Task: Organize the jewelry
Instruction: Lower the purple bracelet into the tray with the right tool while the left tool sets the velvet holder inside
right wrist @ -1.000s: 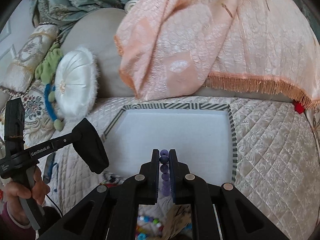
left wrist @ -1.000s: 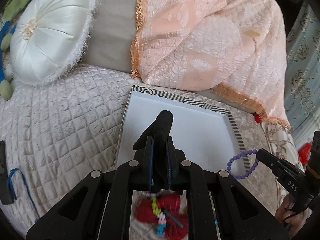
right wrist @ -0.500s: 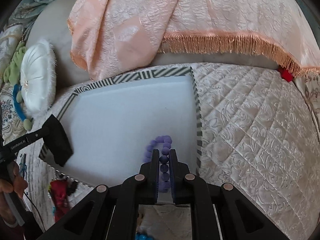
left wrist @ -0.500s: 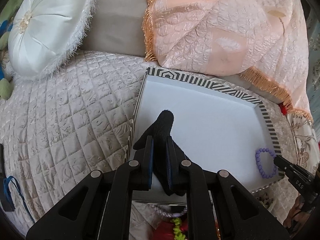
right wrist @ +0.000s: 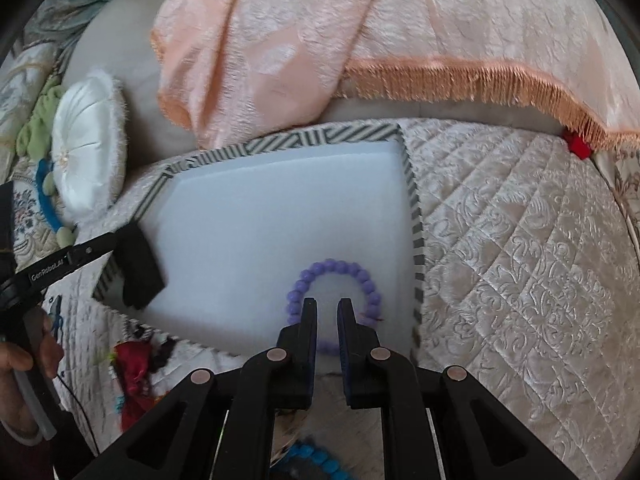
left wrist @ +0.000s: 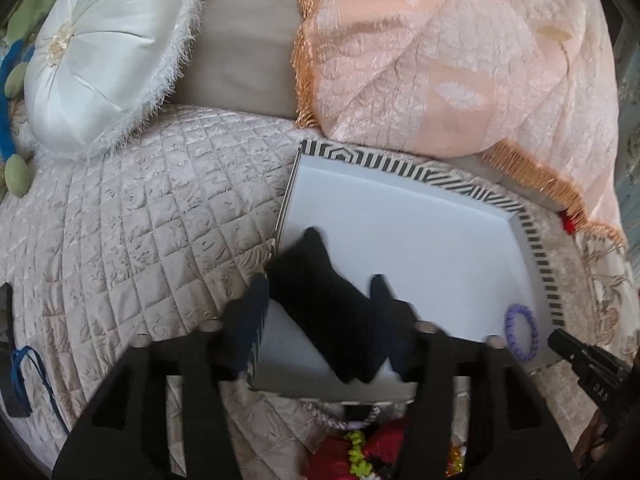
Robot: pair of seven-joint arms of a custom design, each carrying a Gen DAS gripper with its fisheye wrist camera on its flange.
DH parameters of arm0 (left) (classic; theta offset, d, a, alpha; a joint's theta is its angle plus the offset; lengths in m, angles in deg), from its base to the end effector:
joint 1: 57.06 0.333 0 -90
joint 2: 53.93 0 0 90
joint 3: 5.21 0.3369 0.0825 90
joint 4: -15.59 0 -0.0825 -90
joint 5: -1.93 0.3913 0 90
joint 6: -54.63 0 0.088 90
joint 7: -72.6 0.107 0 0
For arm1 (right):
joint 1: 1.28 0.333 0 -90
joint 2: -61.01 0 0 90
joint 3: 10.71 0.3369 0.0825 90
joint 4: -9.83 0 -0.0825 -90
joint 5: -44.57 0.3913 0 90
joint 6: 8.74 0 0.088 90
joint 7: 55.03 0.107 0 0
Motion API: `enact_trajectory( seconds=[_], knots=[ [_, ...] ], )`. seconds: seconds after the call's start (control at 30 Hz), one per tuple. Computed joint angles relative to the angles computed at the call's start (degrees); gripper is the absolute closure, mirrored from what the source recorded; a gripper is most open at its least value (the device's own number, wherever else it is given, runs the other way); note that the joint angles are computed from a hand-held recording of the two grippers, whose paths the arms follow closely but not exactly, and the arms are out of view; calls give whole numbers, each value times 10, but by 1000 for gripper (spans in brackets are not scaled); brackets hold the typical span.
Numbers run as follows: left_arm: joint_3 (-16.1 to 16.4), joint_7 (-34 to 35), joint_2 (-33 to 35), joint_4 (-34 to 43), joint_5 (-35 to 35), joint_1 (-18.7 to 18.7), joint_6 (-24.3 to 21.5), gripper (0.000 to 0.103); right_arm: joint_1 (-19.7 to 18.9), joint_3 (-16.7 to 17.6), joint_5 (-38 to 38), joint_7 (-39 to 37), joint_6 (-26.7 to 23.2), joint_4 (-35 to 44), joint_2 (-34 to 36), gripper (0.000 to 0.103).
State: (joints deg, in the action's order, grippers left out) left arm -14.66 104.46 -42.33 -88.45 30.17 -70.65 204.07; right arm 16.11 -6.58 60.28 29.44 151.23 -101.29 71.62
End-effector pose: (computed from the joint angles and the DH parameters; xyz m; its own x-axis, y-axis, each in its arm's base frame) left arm 0.6140 -0.2633 0.5113 0.2031 -0.9591 0.1970 -0.7561 -0.2815 -0.5908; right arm 0.6137 0.2256 0.4824 0.2954 -0.9372 -0.1855 -0.7846 -0.1272 -0.6067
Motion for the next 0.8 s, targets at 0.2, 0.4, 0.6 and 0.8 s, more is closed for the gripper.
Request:
enact_trajectory(
  seconds=[0.2, 0.4, 0.6, 0.8],
  knots=[
    [-5, 5, -60, -63, -4, 8, 20, 45, -7, 30, 90, -95, 8, -41, -47, 94],
    [-15, -4, -129, -150, 1, 20, 28, 45, 11, 37, 169, -184, -58, -54, -63, 93],
    [-23, 10, -107, -152, -25, 23, 11, 45, 29, 31, 134, -142, -78, -17, -15, 93],
    [-16, -4, -63, -114, -16, 20, 0, 45, 43, 20, 61, -55, -70, 17, 25, 93]
  ],
)
